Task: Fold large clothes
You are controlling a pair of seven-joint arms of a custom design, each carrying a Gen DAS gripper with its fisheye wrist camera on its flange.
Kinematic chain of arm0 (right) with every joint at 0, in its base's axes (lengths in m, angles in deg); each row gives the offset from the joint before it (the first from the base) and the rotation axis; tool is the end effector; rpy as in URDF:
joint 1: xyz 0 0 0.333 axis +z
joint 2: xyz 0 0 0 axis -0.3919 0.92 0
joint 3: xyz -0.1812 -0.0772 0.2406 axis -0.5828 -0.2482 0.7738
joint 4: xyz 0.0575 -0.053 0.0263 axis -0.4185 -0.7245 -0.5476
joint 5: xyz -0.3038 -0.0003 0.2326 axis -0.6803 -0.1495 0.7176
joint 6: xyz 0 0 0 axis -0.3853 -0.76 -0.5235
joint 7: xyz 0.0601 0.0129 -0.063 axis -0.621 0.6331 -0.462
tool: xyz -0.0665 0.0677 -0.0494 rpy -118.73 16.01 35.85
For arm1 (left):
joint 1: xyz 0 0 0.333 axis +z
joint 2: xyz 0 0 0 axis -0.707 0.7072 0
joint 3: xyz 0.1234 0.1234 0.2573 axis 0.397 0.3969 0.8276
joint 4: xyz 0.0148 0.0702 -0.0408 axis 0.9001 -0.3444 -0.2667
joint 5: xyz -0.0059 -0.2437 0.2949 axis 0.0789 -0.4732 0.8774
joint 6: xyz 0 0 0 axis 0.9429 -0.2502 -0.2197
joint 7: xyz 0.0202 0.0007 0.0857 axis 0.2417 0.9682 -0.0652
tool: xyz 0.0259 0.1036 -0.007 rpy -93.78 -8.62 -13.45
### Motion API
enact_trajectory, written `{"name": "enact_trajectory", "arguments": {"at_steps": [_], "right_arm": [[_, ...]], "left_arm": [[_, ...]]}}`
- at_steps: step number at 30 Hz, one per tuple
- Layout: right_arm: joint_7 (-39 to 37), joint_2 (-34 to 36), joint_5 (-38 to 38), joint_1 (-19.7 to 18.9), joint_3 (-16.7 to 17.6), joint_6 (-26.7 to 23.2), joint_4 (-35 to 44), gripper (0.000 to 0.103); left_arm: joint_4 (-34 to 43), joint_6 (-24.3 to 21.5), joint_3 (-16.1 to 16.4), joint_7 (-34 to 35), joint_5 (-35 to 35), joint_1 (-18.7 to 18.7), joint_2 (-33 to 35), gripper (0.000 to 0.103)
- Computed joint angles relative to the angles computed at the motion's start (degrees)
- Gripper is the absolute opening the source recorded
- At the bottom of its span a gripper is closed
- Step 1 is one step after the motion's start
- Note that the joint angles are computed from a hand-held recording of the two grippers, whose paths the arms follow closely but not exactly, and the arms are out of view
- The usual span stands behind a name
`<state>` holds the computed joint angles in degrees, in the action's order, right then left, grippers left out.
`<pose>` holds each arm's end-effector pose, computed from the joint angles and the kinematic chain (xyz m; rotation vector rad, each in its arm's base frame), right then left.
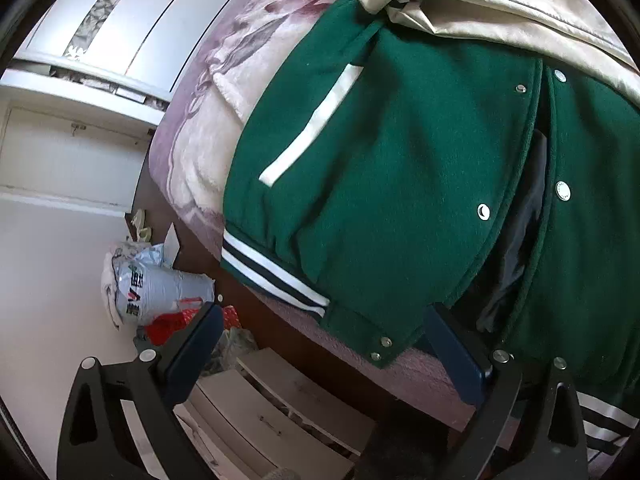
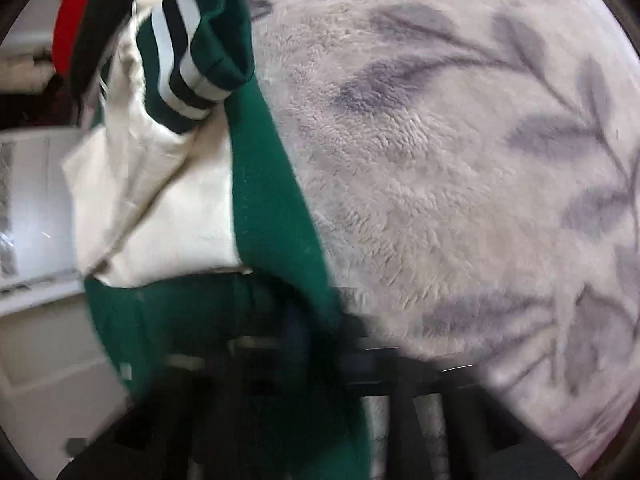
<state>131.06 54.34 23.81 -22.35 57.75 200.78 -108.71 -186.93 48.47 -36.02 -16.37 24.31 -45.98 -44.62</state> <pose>0.6173 0.0180 0.4212 -1.6936 2.3044 0.5183 0.4556 -0.0324 0.4163 -2.1526 1.6235 0.5416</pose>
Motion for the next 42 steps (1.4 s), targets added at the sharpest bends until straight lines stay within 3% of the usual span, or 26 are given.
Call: {"name": "enact_trajectory", "arguments": {"at_steps": [4, 7, 9, 11, 13, 15, 16, 17, 19, 22, 26, 28, 29, 31, 33, 35, 37, 42], "right_arm": [[5.61, -2.83, -3.93, 0.29, -1.61, 3.49, -4.47, 0.005], [4.27, -2.25, 0.94, -1.99, -1.55, -0.02, -3.83, 0.007], [2.82, -1.45, 3.27, -3.74, -1.81, -4.35, -0.76, 0.018], [0.92, -2.06, 2.12, -4.49, -2.13, -6.42, 1.24, 0.047], [-1.85, -2.31, 1.35, -4.69, -2.07, -6.68, 2.43, 0.061], [-5.33, -1.49, 1.41, -4.52, -1.44, -7.6, 3.04, 0.061], [-7.02, -1.55, 1.75, -4.13, -0.98, -7.27, 1.84, 0.047], [-7.56, -1.43, 1.23, -3.59, -0.9, -5.78, 1.17, 0.007], [-2.8, -1.34, -3.3, -2.39, -2.18, -0.88, -1.13, 0.009], [3.66, -2.53, 2.73, -4.23, -2.81, 0.17, -4.02, 0.011], [3.41, -7.66, 2.2, -4.67, -2.77, -3.8, -6.84, 0.033], [2.88, -11.07, 2.03, -4.83, -3.06, -5.57, -9.71, 0.034], [2.88, -12.44, 1.25, -4.71, -3.16, -5.49, -11.66, 0.034], [4.29, -12.86, 0.85, -4.15, -3.01, -4.87, -13.73, 0.035], [4.91, -14.41, 0.99, -4.65, -3.74, -5.39, -16.71, 0.035], [5.44, -15.92, 0.64, -4.62, -3.76, -5.33, -18.66, 0.034], [5.4, -16.55, -0.6, -4.22, -3.43, -4.69, -19.41, 0.034], [3.66, -16.57, -2.72, -3.23, -2.89, -4.94, -19.57, 0.034]], "left_arm": [[-0.69, 0.37, -0.39, -1.84, -0.03, -0.36, -0.5, 0.103], [-0.59, 0.79, 0.01, -1.81, -1.77, -0.38, -0.55, 0.103], [-1.21, 2.25, 0.32, -2.32, -2.78, -0.24, -1.24, 0.103], [-1.91, 3.77, 0.88, -2.11, -4.7, -0.03, -1.72, 0.103], [-3.31, 6.52, 2.03, -0.88, -9.16, 0.2, -2.3, 0.103], [-5.07, 9.28, 3.33, 0.86, -14.33, 0.55, -3.17, 0.101], [-6.67, 11.6, 4.43, 2.1, -18.47, 0.72, -4.2, 0.101], [-8.1, 13.62, 5.18, 3.14, -21.63, 0.93, -5.13, 0.101], [-11.34, 17.99, 6.93, 6.66, -28.82, 0.78, -7.13, 0.101], [-15.74, 23.08, 9.57, 13.2, -40.67, -0.42, -8.96, 0.101], [-20.53, 27.58, 12.31, 20.96, -58.95, -2.29, -7.67, 0.101], [-22.74, 31.4, 11.92, 22.79, -65.48, -2.39, -6.71, 0.099], [-23.25, 32.83, 11.16, 22.55, -66.69, -2.11, -6.19, 0.088], [-23.55, 34.1, 8.25, 17.34, -62.62, -0.41, -6.35, 0.07], [-24.59, 35.37, 6.88, 14.16, -58.81, 0.37, -8.75, 0.033], [-24.86, 35.45, 6.15, 12.27, -54.26, 0.72, -11.39, 0.02], [-23.87, 34.23, 6.12, 11.21, -49.99, 0.7, -13.11, 0.017], [-23.1, 33.43, 8.53, 13.2, -47.46, -0.65, -15.51, 0.012]]}}
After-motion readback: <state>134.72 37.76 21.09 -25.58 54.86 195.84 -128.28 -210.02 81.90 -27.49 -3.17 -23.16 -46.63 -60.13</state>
